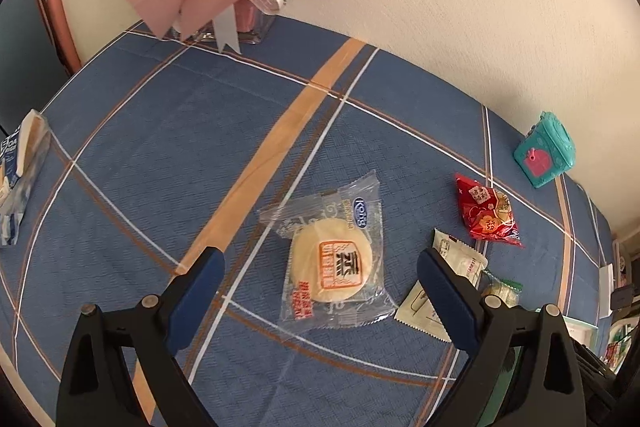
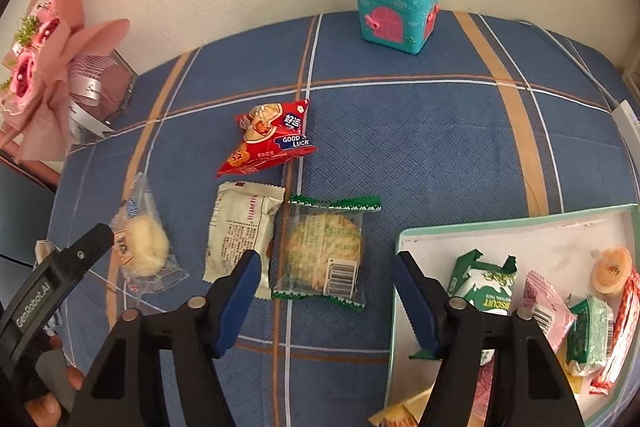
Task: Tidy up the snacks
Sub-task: 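Close the left tool on the steamed bun while the right tool grasps the green-wrapped biscuit, then lift and carry the steamed bun and green biscuit over the tray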
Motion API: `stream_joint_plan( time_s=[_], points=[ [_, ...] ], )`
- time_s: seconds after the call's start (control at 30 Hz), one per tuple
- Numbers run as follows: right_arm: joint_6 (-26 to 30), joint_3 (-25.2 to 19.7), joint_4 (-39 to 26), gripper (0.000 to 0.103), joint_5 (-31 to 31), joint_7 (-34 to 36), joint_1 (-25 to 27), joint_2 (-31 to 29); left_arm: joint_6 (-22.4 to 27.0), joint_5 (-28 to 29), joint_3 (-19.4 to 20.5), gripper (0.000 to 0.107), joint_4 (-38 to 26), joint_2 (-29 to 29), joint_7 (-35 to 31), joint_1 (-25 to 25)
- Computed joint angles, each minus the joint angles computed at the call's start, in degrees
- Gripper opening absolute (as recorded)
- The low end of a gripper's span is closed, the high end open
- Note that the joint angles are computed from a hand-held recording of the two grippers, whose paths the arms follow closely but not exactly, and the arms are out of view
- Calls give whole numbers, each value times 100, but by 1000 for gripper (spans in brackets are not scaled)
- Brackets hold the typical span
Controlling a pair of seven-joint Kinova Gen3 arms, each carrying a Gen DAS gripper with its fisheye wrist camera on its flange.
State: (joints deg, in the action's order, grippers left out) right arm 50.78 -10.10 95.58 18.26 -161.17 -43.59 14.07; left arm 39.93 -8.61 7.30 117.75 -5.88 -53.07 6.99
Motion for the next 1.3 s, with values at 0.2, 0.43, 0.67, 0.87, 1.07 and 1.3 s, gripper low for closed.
stream_joint_plan(
  time_s=[0.2, 0.43, 0.67, 0.87, 1.07, 1.3],
  points=[
    [51, 24, -207, 65, -133, 370, 61, 298, -137, -41, 12, 93, -51, 336, -34, 101],
    [75, 158, -309, 63, -115, 507, -8, 507, -163, -19, -91, 91, -69, 554, -101, 181],
    [28, 170, -324, 58, -268, 636, 3, 690, -180, 12, -139, 71, -72, 717, -182, 242],
    [59, 258, -322, 55, -154, 594, -110, 711, -170, 1, -170, 60, -77, 734, -126, 274],
    [81, 270, -287, 53, -92, 511, -152, 636, -106, 96, -174, 56, -84, 686, -170, 264],
    [194, 197, -237, 53, 97, 354, -232, 345, 129, 55, -118, 55, -160, 522, -70, 273]
  ],
)
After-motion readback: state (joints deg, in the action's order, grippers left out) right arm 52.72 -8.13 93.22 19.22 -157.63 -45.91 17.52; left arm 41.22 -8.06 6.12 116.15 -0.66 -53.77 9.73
